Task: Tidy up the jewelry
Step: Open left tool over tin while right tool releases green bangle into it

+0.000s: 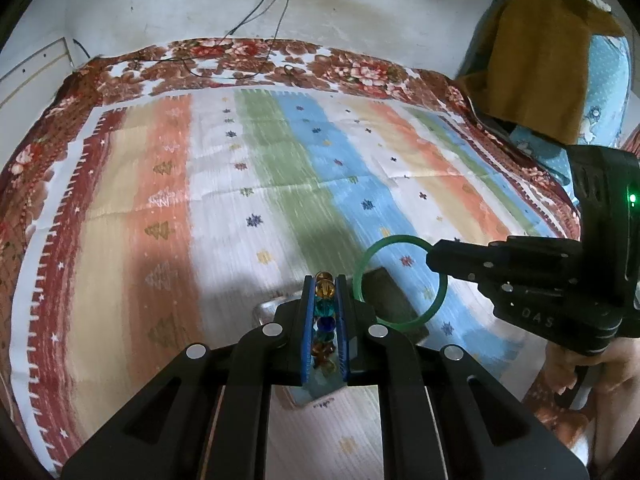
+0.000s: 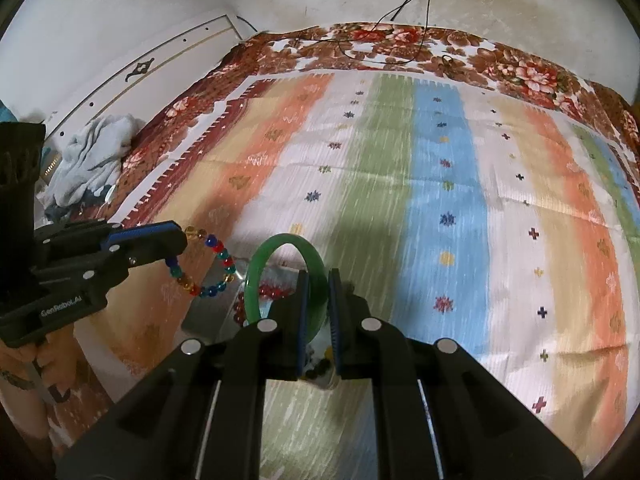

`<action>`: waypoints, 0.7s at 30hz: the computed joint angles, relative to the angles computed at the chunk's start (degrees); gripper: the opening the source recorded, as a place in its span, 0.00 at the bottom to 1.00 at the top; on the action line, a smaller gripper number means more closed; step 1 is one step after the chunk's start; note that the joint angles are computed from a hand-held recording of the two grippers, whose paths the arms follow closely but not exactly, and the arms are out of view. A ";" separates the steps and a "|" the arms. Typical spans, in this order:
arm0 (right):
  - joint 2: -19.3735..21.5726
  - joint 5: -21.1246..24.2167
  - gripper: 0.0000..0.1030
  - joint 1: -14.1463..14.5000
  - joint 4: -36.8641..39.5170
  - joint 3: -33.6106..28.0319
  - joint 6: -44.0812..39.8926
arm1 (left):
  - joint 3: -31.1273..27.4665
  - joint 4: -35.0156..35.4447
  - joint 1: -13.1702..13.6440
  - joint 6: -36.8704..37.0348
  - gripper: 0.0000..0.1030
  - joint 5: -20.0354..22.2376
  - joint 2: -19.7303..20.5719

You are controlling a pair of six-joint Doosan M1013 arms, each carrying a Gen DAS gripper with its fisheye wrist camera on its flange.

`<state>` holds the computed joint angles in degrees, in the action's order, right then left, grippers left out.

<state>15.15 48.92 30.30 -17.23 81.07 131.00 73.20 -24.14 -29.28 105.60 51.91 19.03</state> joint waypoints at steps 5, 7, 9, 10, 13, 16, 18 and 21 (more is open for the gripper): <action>0.25 0.41 0.11 0.47 -0.01 -0.01 0.17 | 1.31 -0.03 -0.24 -0.55 0.09 -0.07 -0.56; 0.46 0.63 0.11 0.43 0.23 -0.15 0.20 | 1.53 0.34 -0.49 -0.92 0.09 0.22 -0.55; 0.51 0.63 0.18 0.14 1.47 -0.08 -0.14 | 1.67 1.72 -0.77 -2.11 0.18 0.46 -0.46; 0.52 0.84 0.25 0.06 1.68 -0.07 -0.19 | 1.82 2.16 -0.81 -2.52 0.24 0.41 -0.51; 0.02 1.29 0.50 0.59 -1.74 0.48 2.29 | 2.13 3.47 -0.90 -3.11 0.40 0.12 -0.61; -0.48 1.52 0.58 1.08 -3.84 1.11 4.01 | 2.56 6.78 -1.34 -4.84 0.51 -0.90 -0.87; -0.81 1.57 0.64 1.45 -5.45 1.60 5.03 | 2.85 8.36 -1.67 -5.40 0.59 -1.24 -1.04; -1.43 1.25 0.73 1.90 -7.30 2.49 6.23 | 3.33 8.59 -1.77 -5.22 0.72 -1.52 -1.32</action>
<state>13.72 50.16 32.20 -24.52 83.56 137.23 76.53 -15.55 -31.05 100.38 50.39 17.71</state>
